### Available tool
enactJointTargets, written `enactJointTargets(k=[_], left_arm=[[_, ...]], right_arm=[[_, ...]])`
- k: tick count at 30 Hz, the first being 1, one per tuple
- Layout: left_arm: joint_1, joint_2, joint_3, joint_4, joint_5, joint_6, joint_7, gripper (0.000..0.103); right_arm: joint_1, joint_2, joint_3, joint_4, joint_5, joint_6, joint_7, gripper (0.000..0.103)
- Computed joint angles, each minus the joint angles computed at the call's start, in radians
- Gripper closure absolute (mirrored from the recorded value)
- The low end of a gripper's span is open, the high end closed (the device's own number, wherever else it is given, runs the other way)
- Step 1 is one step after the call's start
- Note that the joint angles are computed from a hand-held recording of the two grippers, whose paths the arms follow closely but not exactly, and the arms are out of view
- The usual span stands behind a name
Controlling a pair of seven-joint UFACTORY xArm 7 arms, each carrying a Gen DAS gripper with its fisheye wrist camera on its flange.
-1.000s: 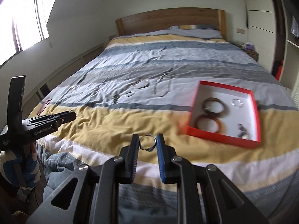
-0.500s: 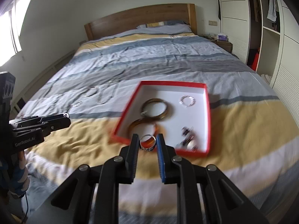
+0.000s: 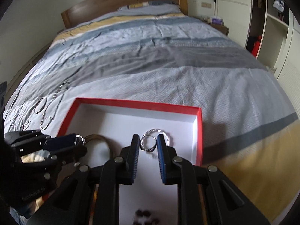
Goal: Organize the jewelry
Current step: 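Carry both rings into the red box and open both tools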
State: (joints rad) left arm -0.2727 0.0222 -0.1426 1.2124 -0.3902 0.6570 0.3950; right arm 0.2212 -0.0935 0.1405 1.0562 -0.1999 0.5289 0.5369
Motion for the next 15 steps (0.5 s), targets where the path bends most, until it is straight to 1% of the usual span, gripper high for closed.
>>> enactJointTargets(k=[2,6,8,11,13,15], left_arm=[[-0.001,0.024,-0.002,0.021,0.014,0.031,-0.014,0.083],[-0.018,0.036,-0.012,0.017,0.113,0.003,-0.047,0.083],[-0.017,0.046,-0.011,0.024,0.131,0.002,-0.050,0.083],[-0.025,0.050,-0.013,0.022,0.197,-0.008,-0.068,0.083],[-0.025,0.051,-0.014,0.021,0.199,-0.011,-0.065,0.081],[-0.019,0.059,-0.014,0.040,0.174,0.017,-0.056,0.079]], right_arm=[[0.000,0.024,-0.001,0.021,-0.003,0.025,-0.005,0.085],[-0.001,0.044,-0.011,0.031,0.010,0.049,0.004,0.085],[0.002,0.046,-0.012,0.032,0.014,0.055,-0.002,0.085],[0.003,0.050,-0.013,0.040,0.014,0.065,-0.002,0.084],[0.004,0.047,-0.015,0.041,0.024,0.073,-0.002,0.084],[0.004,0.052,-0.016,0.053,0.033,0.087,-0.004,0.084]])
